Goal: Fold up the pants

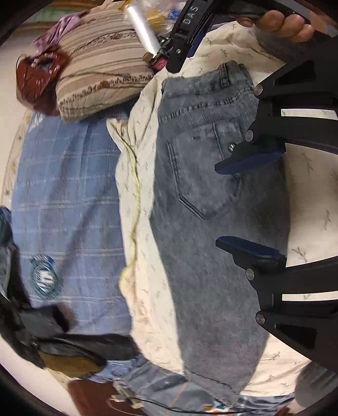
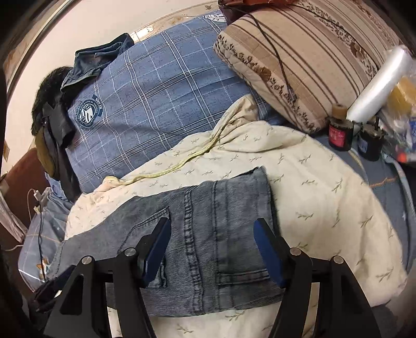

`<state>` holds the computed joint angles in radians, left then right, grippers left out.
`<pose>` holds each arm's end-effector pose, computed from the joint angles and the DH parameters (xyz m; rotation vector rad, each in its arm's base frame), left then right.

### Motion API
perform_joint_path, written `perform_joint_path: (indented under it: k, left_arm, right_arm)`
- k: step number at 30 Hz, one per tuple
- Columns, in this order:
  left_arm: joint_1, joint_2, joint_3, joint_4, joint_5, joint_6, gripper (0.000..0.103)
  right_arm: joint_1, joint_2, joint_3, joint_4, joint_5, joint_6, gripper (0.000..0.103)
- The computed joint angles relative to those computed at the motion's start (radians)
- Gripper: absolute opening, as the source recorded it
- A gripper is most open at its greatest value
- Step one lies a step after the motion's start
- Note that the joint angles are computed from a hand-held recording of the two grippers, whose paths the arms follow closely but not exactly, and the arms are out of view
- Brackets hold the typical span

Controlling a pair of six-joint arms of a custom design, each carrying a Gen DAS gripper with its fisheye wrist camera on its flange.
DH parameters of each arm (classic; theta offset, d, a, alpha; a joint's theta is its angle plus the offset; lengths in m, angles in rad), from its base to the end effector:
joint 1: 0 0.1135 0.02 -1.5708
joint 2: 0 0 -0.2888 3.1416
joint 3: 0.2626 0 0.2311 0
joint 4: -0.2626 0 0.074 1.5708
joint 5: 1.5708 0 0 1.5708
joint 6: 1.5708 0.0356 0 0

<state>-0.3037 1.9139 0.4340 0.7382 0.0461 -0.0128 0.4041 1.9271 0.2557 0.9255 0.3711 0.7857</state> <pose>0.2647 -0.0847 0.0946 0.3597 2.2931 -0.2138 0.2227 0.0812 0.0834 0.6097 2.1798 0.2025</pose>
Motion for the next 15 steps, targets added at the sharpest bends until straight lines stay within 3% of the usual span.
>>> perform_joint_path:
  k: [2, 6, 12, 15]
  left_arm:
    - [-0.039, 0.004, -0.002, 0.015, 0.003, 0.02, 0.05]
    - [-0.089, 0.003, 0.081, -0.147, 0.056, 0.064, 0.05]
    - [-0.184, 0.063, 0.182, -0.275, 0.097, 0.13, 0.05]
    - [-0.242, 0.087, 0.214, -0.292, 0.059, 0.179, 0.05]
  right_arm:
    - [-0.048, -0.026, -0.056, 0.064, -0.028, -0.014, 0.067]
    - [-0.166, -0.015, -0.151, 0.216, -0.124, -0.027, 0.069]
    - [-0.213, -0.009, -0.168, 0.225, -0.148, -0.036, 0.068]
    - [-0.22, -0.014, -0.167, 0.208, -0.13, -0.051, 0.068]
